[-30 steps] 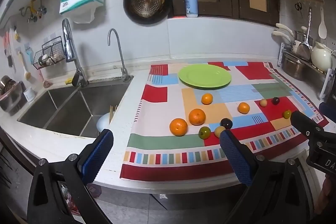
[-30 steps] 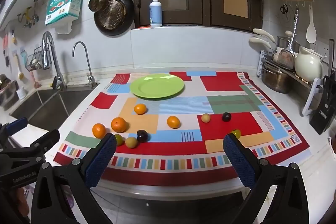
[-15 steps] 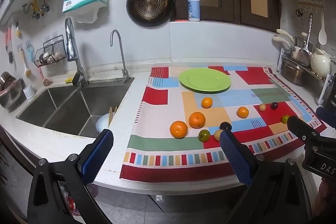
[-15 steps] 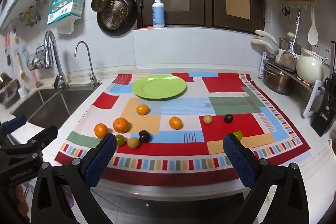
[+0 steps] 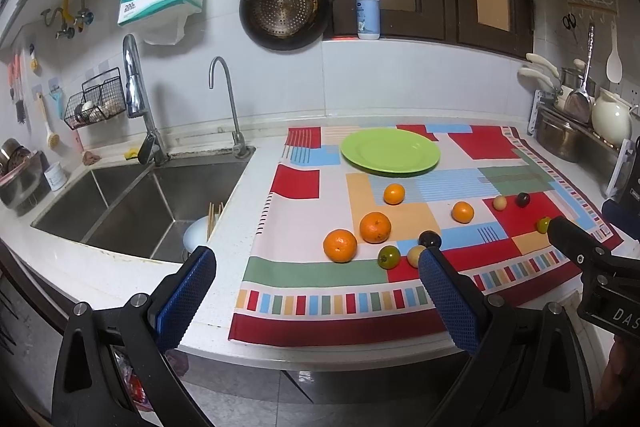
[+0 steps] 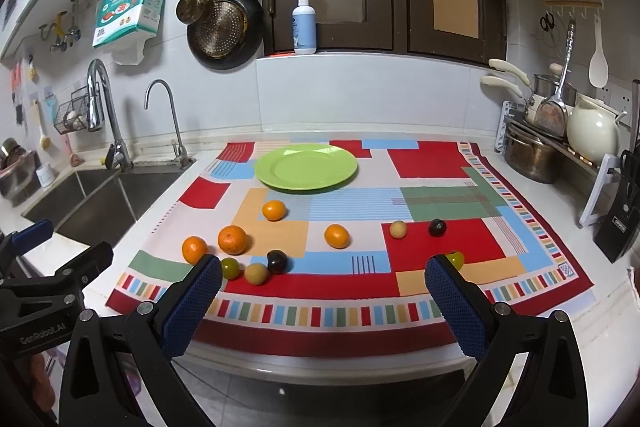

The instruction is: Organize fruits

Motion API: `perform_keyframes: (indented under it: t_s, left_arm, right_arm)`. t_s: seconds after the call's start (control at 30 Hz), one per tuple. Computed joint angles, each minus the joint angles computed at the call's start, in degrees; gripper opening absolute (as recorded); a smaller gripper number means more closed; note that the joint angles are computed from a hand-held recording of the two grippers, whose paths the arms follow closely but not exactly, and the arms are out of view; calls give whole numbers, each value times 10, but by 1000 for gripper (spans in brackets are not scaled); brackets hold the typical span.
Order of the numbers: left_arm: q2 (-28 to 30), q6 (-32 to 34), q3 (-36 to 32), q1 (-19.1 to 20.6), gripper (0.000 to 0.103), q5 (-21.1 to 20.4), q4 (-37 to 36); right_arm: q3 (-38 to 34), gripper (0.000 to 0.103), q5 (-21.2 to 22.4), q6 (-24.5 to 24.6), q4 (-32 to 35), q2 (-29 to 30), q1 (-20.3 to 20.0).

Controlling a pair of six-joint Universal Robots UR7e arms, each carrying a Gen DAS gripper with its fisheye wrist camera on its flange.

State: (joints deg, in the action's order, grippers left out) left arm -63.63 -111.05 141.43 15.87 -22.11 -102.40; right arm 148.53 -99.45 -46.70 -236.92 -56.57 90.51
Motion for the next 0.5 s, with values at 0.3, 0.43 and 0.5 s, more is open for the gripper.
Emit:
perform_keyframes:
  t_s: [0.3, 0.43, 0.5]
  left_arm:
    - [2, -5, -2, 0, 103, 0, 6]
    - [3, 0, 0, -1, 103, 0, -2]
    - [2, 3, 2, -2, 103, 1, -8]
  right_arm:
    - [-1, 102, 3, -3, 6, -4, 0]
    - [0, 102, 4, -3, 3, -2, -1]
    - [0, 102, 3, -4, 6, -3, 0]
